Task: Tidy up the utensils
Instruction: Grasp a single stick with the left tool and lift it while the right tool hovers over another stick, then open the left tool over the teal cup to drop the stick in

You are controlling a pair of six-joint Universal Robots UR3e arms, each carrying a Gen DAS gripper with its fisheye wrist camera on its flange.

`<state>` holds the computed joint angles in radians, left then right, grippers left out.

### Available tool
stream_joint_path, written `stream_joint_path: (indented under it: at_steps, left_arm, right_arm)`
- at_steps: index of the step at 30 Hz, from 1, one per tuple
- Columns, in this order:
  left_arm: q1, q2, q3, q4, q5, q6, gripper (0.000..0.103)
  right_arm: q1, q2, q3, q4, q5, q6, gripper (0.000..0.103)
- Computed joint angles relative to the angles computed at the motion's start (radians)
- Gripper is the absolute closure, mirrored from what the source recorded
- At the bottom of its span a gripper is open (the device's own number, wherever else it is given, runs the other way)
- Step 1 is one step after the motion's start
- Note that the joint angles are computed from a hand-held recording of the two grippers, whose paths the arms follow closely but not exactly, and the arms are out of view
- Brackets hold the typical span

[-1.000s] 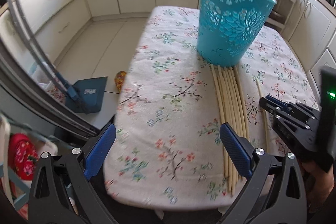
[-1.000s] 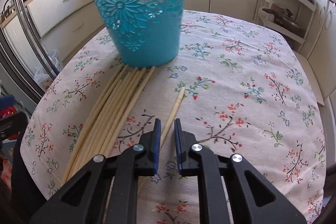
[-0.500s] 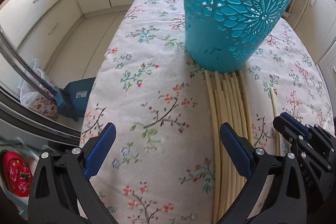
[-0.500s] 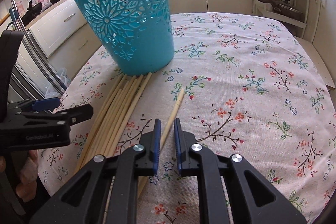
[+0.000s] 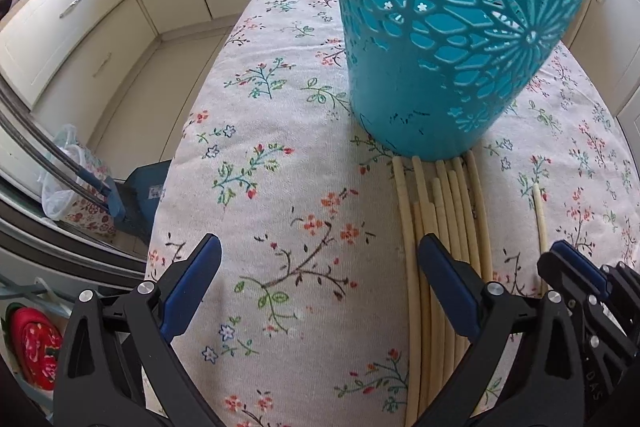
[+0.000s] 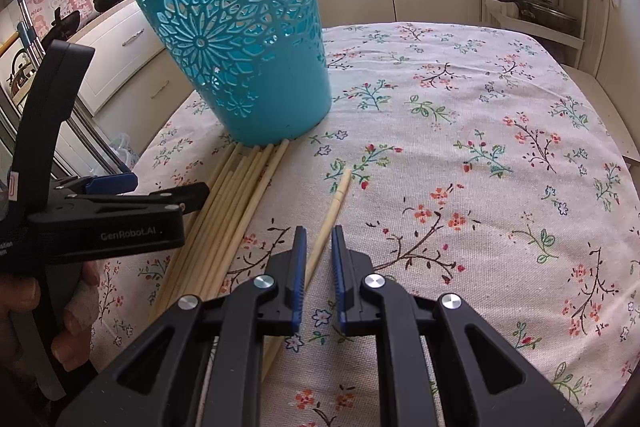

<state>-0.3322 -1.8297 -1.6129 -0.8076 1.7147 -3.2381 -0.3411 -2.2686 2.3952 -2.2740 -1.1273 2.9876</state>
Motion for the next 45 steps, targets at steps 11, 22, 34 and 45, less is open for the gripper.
stream_joint_path:
  at_steps: [11, 22, 34, 45]
  left_arm:
    - [0.020, -0.028, 0.033, -0.011, -0.029, 0.031, 0.021]
    - [0.047, -0.041, 0.120, -0.109, -0.186, 0.111, 0.098]
    - [0.310, 0.307, 0.340, -0.492, -0.594, 0.251, 0.098]
    - [0.086, -0.133, 0.859, 0.012, -0.331, -0.044, 0.098]
  right_arm:
    - [-0.042, -0.030, 0.006, 0.045, 0.038, -0.026, 0.090]
    - [-0.103, -0.076, 0.012, 0.118, 0.088, -0.072, 0.090]
    - [-0.143, -0.102, 0.011, 0.170, 0.123, -0.102, 0.090]
    - [-0.176, -0.124, 0.014, 0.210, 0.151, -0.132, 0.089]
